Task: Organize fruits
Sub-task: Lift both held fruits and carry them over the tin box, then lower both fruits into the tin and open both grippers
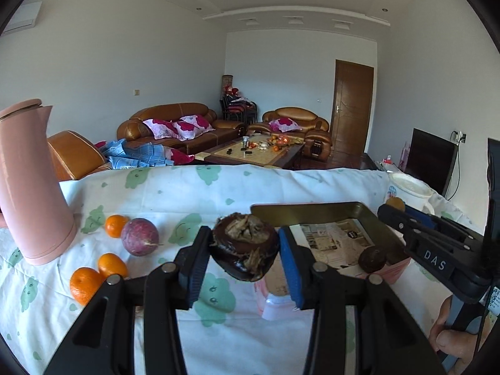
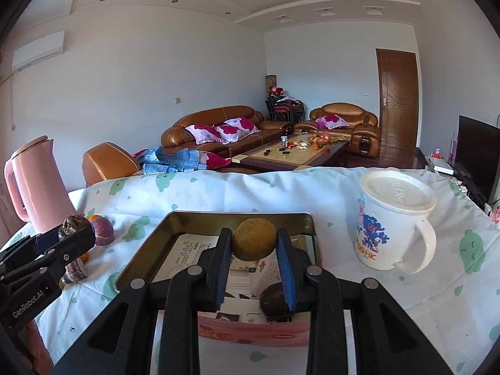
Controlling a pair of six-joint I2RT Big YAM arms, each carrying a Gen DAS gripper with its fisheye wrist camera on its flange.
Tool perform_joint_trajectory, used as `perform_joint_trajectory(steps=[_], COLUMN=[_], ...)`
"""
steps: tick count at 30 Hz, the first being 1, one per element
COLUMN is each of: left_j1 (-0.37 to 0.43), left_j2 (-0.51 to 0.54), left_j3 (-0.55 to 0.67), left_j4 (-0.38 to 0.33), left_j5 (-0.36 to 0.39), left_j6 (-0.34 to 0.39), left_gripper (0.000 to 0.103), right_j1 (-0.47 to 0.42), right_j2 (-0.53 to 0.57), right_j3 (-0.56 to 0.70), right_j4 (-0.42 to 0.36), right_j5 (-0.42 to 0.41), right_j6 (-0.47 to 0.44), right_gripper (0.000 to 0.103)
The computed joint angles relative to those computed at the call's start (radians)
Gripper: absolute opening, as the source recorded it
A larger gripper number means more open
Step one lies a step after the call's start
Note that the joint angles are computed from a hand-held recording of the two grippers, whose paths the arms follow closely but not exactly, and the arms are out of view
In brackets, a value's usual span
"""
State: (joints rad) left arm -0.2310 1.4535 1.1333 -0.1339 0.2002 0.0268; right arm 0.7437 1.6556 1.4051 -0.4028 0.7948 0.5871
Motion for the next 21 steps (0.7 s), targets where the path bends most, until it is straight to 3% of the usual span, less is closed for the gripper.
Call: perform_joint_trajectory(steps=[9,21], left_j1=[-0.098,-0.154], left_j2=[0.073,0.173], left_j3=[0.076,0.192], left_j4=[-0.031,-0.176], left_j5=[-0.018,0.052], left_j6=[-0.018,-0.011], left_gripper=[0.045,0.045], right_j1=[-0.061,-0.133], right_j2=[-0.03,-0.009], right_j3=[-0.041,-0.029], right_j4=[-0.01,-0.017], right_j5=[-0.057,-0.238], right_j6=[-0.007,-0.018], right_gripper=[0.03,0.03])
